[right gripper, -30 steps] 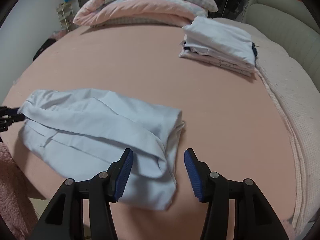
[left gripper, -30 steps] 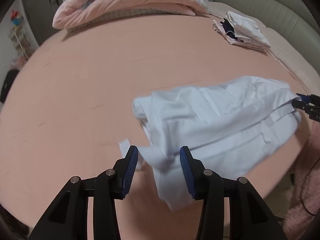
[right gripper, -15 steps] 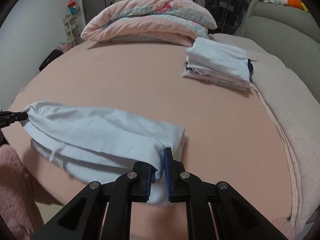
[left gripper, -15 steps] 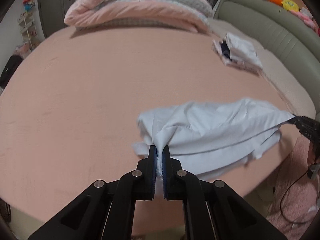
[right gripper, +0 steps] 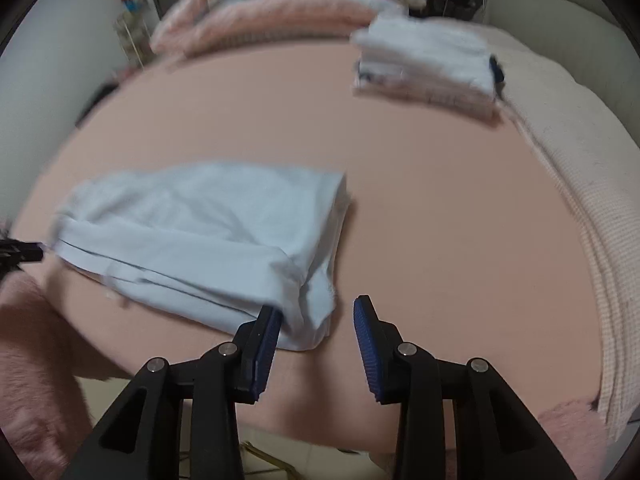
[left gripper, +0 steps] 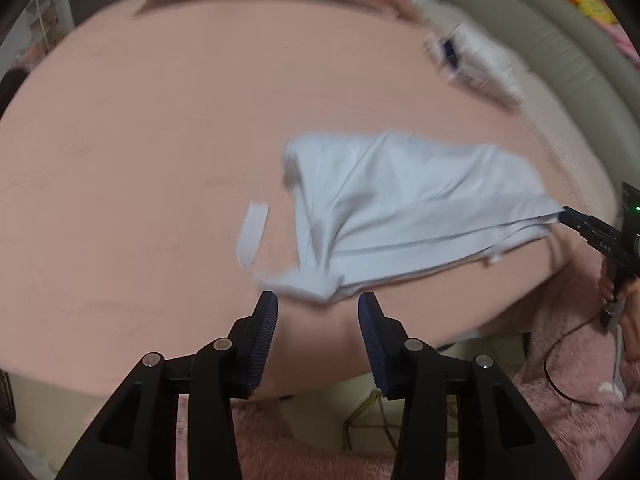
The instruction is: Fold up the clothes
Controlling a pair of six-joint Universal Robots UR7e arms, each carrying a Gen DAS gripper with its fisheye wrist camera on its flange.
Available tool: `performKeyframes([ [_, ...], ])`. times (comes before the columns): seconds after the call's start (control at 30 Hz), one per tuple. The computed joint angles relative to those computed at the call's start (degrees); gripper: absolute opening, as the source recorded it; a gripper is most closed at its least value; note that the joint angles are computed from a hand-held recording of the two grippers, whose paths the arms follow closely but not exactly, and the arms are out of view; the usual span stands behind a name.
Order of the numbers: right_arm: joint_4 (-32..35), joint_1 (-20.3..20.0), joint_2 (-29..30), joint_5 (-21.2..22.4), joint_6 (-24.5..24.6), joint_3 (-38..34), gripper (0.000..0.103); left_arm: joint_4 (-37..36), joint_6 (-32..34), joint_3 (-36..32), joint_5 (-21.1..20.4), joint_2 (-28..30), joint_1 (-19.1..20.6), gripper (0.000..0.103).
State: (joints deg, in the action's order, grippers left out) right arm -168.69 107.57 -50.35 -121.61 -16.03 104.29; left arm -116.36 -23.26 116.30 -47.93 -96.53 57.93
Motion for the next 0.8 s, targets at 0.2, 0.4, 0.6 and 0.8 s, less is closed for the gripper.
performKeyframes([
  [0.2, -1.6, 3.3, 4.7, 1.5, -4.2, -6.9, 0.037, -15.9, 12.5, -4.0, 0.9, 9.6, 1.9, 0.039],
  [0.4, 14.7, 2.2, 14.9, -1.9, 0.3, -18.6, 0.037, -9.8, 5.2, -10.0, -11.4, 16.1, 7.4, 0.027],
  [0.6, 15.1, 1.1, 10.3, -1.5, -6.1, -11.3, 0.039, -2.8, 5.6, -7.8, -12.4, 13.4, 6.4, 0.027],
  [0.8, 20.5, 0.4, 8.3, -6.5, -4.8, -12.2, 0.041, 3.1, 6.0, -7.3, 3.8, 12.2, 0.5, 0.027],
])
